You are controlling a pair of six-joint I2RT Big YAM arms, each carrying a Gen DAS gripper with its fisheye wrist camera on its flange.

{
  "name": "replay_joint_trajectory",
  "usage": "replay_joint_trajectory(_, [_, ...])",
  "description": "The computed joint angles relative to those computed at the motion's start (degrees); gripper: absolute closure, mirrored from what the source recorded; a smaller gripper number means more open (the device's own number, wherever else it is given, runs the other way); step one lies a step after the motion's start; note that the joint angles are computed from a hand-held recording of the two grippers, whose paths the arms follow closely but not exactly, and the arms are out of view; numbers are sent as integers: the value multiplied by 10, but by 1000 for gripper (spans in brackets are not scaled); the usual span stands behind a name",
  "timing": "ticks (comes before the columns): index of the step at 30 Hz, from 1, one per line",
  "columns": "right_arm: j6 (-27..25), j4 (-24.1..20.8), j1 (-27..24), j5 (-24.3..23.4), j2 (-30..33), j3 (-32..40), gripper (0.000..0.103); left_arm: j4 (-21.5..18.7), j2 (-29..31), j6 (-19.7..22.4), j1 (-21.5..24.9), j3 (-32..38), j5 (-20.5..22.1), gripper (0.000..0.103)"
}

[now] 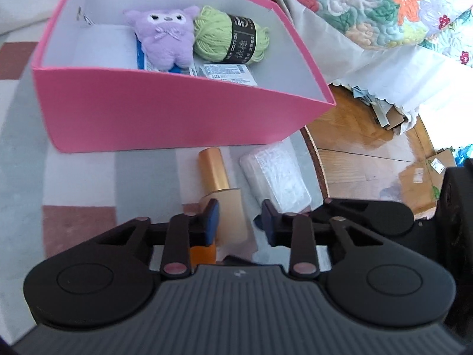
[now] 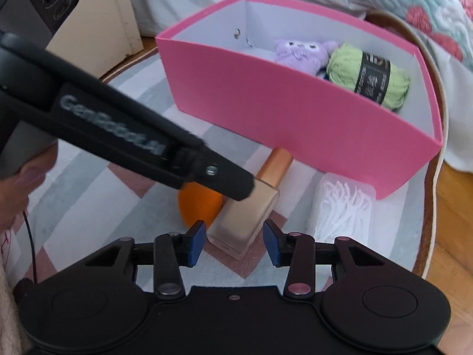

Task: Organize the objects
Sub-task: 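Lower the left tool onto the gold-capped foundation bottle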

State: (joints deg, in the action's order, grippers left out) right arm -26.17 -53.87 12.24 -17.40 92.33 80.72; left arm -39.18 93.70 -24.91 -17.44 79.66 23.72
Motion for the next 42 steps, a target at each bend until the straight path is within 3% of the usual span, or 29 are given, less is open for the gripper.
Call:
replay_joint_trajectory(3, [10,3,2,1,4,-2,56,-3,13,-4,-3,6,2,82])
replay_joint_trajectory(12, [37,9,11,16,12,-3,51,19,8,-16,-4,-8,-6,82])
replay_joint_trajectory(27, [104,-15,-38,-41,-7,-19,64,-9,17,-2,-32,0,-32,77])
replay_joint_trajectory(29, [91,-5,-35,-32,-18,-33,64,-15,23,-5,-37,6,-42,69])
replay_joint_trajectory(36, [57,23,-17,2,6,-25,59,-15,27,-29,-45,9,-65,64])
replay_joint_trajectory(38, [72,47,-4,21,13,-27,59,-9,25,-31,-46,5,-67,64])
replay_joint_trajectory(42, [114,22,-4,23,23,-7,63,-2,20,-53,-45,-4,-60,64])
